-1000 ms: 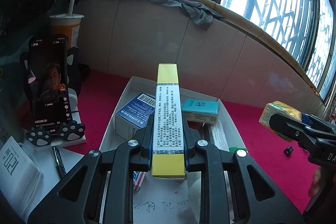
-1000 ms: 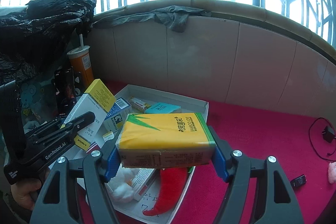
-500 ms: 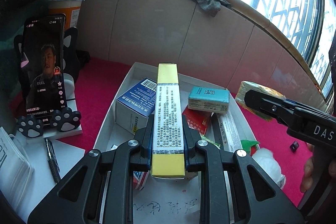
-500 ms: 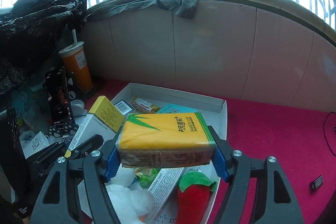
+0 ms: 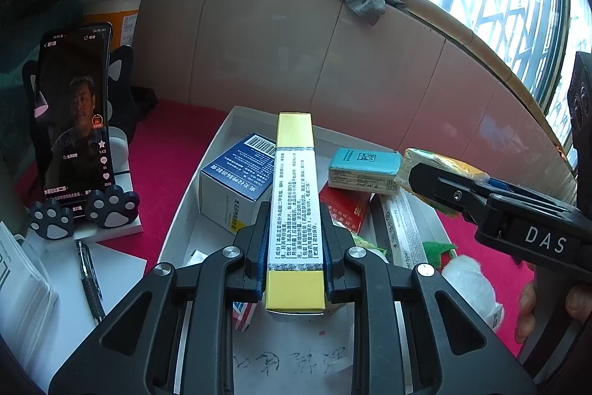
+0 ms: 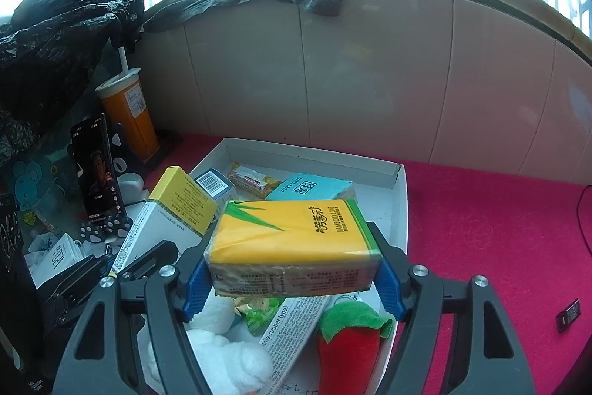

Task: Organize objects
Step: 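Lower both items into the tray and open both tools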

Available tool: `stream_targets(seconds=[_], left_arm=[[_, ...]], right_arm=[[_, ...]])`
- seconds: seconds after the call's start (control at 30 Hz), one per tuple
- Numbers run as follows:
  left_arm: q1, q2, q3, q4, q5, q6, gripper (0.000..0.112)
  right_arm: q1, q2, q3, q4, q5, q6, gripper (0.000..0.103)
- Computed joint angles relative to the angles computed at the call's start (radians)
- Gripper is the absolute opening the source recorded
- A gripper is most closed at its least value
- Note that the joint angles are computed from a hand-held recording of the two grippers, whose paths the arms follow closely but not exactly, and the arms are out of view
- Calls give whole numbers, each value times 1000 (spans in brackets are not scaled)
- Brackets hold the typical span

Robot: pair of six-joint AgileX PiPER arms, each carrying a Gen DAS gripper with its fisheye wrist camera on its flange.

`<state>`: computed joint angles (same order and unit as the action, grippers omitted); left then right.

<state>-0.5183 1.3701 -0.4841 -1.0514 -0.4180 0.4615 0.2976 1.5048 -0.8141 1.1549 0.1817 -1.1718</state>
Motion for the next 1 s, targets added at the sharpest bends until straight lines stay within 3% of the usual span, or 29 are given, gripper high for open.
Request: stream_targets(seconds=[0.13, 0.2, 0.27, 0.33, 0.4, 0.5, 0.6, 0.83, 1.0], left_arm=[[3, -5, 4, 21, 4, -23, 22], [7, -10, 11, 57, 2, -62, 34], [13, -19, 24, 127, -3, -137, 65], [0, -28, 33, 123, -30, -141, 84], [-21, -38, 42, 103, -66, -127, 86], [-47, -54, 57, 86, -113, -121, 103], [-62, -64, 70, 88, -150, -134, 103], [-61, -78, 91, 122, -175, -179, 103], [-81, -84, 101, 111, -199, -175, 103]], right_arm=[[19, -18, 22, 58, -32, -66, 77], [20, -28, 32, 129, -35, -135, 79], [20, -33, 37, 156, -33, -163, 80], [19, -35, 37, 128, -28, -136, 83], [8, -46, 49, 195, -13, -197, 90], [-16, -88, 92, 413, -1, -408, 103], [-49, -146, 142, 538, 29, -539, 103], [-101, -255, 221, 568, 82, -593, 103], [-196, -321, 275, 467, 146, -535, 103]])
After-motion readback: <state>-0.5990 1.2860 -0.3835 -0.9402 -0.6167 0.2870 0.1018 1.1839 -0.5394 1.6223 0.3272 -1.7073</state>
